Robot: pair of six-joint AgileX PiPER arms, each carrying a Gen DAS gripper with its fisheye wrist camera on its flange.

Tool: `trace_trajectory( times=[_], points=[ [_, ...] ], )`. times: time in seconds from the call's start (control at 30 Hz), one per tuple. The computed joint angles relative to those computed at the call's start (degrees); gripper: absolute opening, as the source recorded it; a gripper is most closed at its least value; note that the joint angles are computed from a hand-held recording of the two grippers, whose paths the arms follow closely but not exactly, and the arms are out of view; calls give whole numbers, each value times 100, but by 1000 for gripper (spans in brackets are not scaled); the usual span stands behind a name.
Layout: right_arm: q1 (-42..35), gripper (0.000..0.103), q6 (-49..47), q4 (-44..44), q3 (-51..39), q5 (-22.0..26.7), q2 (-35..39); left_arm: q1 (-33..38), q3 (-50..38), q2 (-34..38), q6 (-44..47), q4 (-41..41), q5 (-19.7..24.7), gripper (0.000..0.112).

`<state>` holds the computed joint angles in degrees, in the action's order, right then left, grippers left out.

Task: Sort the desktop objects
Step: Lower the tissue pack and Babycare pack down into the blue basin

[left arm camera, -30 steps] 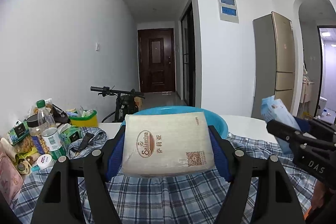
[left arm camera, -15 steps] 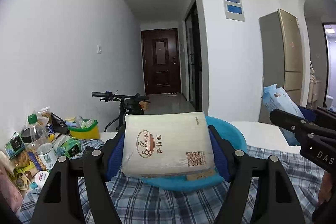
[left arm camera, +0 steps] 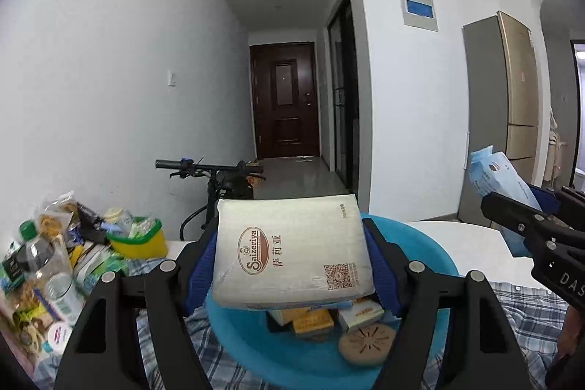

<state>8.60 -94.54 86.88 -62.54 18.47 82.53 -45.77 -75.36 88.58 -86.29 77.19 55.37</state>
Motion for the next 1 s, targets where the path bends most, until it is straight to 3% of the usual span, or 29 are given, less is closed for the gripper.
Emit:
trace_trajectory(
  times=[0.27,0.47,0.57,0.77,0.87,1.0],
  points=[
    [151,36,560,-366,-795,-146,656,683,-751,613,557,-300,-661,75],
    [333,36,1923,-1318,-1739,18,1225,1083,-1027,900,463,-246,-947,75],
    [479,36,2266,-1664,-2148,-145,1468,1310,-1252,1053,608,-357,-1114,75],
    [361,37,3185,-2479,-2822,451,1927,1628,-1557,1260,315,-183,-1358,75],
    [418,36,3602,-2959,-2857,171,1998,1765,-1633,1294,575,-400,-1509,75],
    [343,37,3715,-2969,-2943,345,2088,1850,-1566,1242,584,-487,-1540,75]
  ],
)
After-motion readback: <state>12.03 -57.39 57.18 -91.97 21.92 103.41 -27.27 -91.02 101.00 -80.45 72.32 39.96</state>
